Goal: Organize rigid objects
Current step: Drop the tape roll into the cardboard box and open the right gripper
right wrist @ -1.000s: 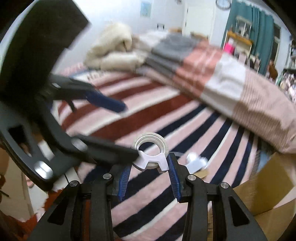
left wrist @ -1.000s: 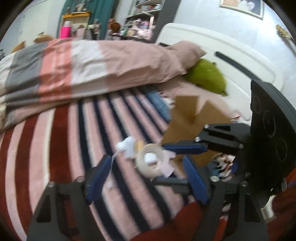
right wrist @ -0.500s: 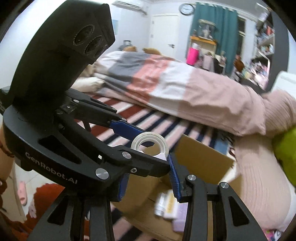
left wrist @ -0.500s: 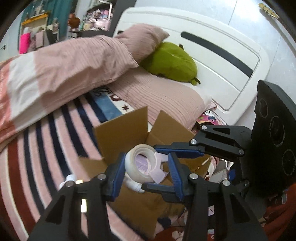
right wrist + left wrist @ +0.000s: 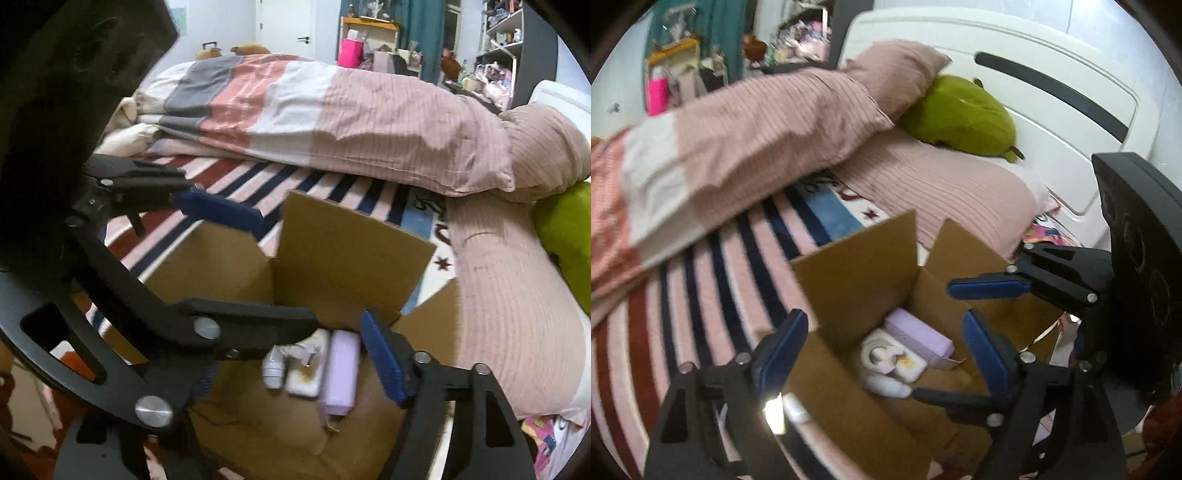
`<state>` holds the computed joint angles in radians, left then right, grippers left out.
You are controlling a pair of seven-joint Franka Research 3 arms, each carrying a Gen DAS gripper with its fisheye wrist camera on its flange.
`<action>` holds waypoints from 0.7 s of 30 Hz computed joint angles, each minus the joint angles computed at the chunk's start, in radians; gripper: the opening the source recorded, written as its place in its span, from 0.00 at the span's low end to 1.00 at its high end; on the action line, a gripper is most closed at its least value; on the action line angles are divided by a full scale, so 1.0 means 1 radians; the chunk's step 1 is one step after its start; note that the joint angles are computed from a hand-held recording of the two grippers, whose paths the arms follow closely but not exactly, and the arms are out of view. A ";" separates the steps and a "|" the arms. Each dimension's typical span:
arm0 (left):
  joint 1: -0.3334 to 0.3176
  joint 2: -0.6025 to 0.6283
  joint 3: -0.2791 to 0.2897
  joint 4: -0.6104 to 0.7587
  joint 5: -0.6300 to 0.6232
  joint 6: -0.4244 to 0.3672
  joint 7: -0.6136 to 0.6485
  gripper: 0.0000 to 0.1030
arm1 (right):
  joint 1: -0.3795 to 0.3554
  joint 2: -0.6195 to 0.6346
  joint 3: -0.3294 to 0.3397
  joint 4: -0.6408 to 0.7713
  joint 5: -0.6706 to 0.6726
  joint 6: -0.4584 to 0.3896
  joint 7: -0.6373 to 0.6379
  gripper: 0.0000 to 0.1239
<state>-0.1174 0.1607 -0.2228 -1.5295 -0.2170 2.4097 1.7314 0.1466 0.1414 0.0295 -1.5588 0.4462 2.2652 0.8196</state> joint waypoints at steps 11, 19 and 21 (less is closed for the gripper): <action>0.028 -0.333 0.117 -0.388 -0.026 0.226 -0.038 0.91 | 0.072 -0.133 0.038 -0.144 0.065 0.152 -0.064 0.80; 0.044 -0.489 0.245 -0.630 -0.052 0.329 -0.046 0.91 | 0.173 -0.103 0.084 -0.116 0.051 0.115 -0.071 0.80; 0.044 -0.503 0.263 -0.679 -0.054 0.351 -0.055 0.91 | 0.194 -0.074 0.094 -0.110 0.052 0.102 -0.052 0.79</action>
<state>-0.0736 -0.3422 0.0398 -2.2081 -0.2714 2.7611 1.6768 0.3402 0.0671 0.1238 -1.6687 0.4981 2.3676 0.7678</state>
